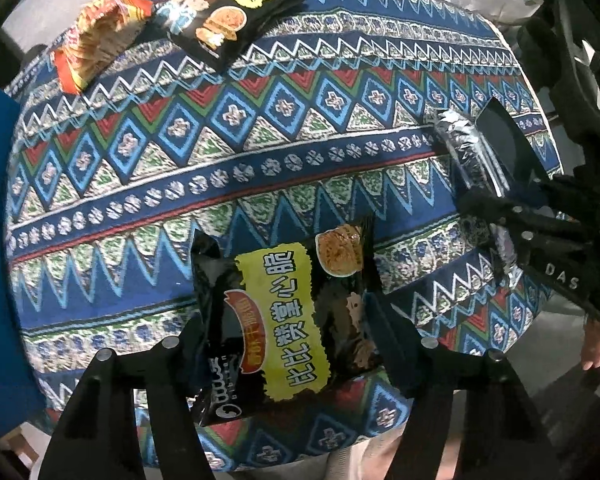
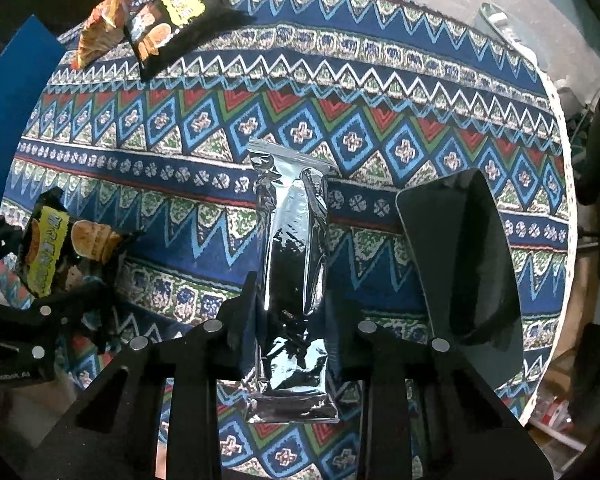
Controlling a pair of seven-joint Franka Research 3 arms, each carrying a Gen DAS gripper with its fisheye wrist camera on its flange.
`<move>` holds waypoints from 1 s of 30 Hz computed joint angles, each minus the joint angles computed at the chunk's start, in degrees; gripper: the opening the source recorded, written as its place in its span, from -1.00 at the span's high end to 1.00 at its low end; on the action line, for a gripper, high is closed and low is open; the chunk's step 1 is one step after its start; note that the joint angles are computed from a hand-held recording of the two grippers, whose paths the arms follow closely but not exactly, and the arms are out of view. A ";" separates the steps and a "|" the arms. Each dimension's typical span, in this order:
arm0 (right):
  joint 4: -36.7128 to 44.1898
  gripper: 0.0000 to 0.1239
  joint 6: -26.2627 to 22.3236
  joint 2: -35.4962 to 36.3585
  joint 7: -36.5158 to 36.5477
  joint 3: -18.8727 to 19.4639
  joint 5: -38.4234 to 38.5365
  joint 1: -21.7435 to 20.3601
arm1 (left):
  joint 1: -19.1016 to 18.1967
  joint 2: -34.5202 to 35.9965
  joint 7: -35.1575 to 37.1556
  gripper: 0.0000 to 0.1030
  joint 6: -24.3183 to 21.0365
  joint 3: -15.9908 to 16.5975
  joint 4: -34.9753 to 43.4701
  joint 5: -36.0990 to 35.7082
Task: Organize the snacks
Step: 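Grasp the black-and-yellow bag with the left tool while the right tool grasps the silver foil bar, then lift and carry the black bag and silver foil bar over the box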
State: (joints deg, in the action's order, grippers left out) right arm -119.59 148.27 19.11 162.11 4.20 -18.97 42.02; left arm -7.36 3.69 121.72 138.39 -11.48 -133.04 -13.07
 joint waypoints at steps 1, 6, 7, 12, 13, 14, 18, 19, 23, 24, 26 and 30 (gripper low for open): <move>0.22 0.56 -0.74 -0.54 -0.40 -0.02 0.03 -0.10 | -0.04 -0.21 0.17 -0.33 0.84 -0.01 -0.25 0.44; 1.99 0.56 -3.41 -1.26 -0.07 -0.02 -1.72 -0.03 | -0.20 -0.63 0.61 -0.28 4.19 0.10 -1.02 2.47; 2.46 0.56 -3.88 -1.22 0.00 0.05 -2.00 -0.06 | 0.12 -0.60 1.75 -0.24 4.40 0.34 -0.71 2.30; 3.69 0.56 -5.94 -2.08 0.26 0.51 -3.06 -0.41 | 0.37 -1.85 4.20 -0.24 7.80 0.73 -1.37 3.51; 3.87 0.56 -6.13 -2.19 0.32 0.64 -3.16 -0.52 | 0.41 -2.05 4.57 -0.24 7.56 0.80 -1.27 3.22; 3.98 0.56 -6.23 -2.31 0.32 0.71 -3.29 -0.68 | 0.44 -2.04 4.88 -0.24 7.38 0.88 -1.11 2.98; 5.05 0.56 -7.47 -2.78 0.89 0.97 -4.57 -0.61 | 0.66 -3.45 6.26 -0.24 9.67 1.43 -2.20 3.95; 5.03 0.56 -7.71 -3.01 1.12 1.04 -5.02 -0.54 | 0.79 -4.37 6.90 -0.24 9.75 1.69 -2.68 3.88; 5.97 0.56 -8.97 -3.04 2.21 1.32 -7.17 -0.10 | 0.59 -5.51 7.69 -0.24 11.88 2.39 -3.28 3.95; 6.09 0.56 -9.25 -3.17 2.57 1.37 -7.63 0.03 | 0.60 -5.71 7.95 -0.24 12.43 2.59 -3.22 4.03; 5.90 0.56 -8.70 -3.08 3.01 1.37 -8.52 -0.04 | 0.77 -6.75 9.34 -0.24 13.56 3.20 -3.98 3.65; 6.84 0.56 -9.39 -3.20 3.51 1.51 -9.93 0.22 | 0.52 -8.79 10.49 -0.24 16.09 4.13 -5.58 3.53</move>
